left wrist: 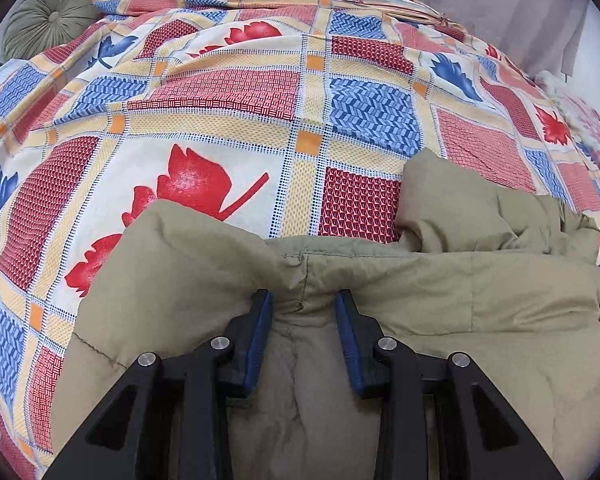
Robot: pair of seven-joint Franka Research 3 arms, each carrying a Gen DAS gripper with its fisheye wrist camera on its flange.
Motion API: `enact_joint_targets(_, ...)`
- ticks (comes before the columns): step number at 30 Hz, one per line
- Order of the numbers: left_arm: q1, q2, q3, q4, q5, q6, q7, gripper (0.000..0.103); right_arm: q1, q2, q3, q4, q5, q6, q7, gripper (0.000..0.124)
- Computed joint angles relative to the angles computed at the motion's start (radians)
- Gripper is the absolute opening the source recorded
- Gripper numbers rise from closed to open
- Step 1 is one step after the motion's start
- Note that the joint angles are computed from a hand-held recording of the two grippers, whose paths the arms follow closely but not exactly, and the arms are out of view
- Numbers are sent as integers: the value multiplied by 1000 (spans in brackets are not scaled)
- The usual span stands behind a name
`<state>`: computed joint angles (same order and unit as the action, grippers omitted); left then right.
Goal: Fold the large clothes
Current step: 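Lay the hem down near the collar and open both grippers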
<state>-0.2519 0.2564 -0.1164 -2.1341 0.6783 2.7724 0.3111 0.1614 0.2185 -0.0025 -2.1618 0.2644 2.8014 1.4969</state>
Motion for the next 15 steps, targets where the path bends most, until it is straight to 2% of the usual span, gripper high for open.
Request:
enact_joint_targets(5, 16, -75, -3, -46, -20, -47, -5, 37, -14, -16, 0, 3, 32, -26, -6, 4)
enact_joint_targets(8, 37, -152, -11, -104, -10, -71, -16, 37, 2, -65, -40, -32, -62, -22, 80, 4)
enact_joint_targets(11, 55, -235, -36, -164, -11, -111, 14, 37, -16, -121, -53, -72, -112, -18, 131, 4)
enact_joint_targets(15, 64, -340, -73, -253, -79, -137, 68, 37, -43, -212, -43, -148, -142, -16, 128, 8)
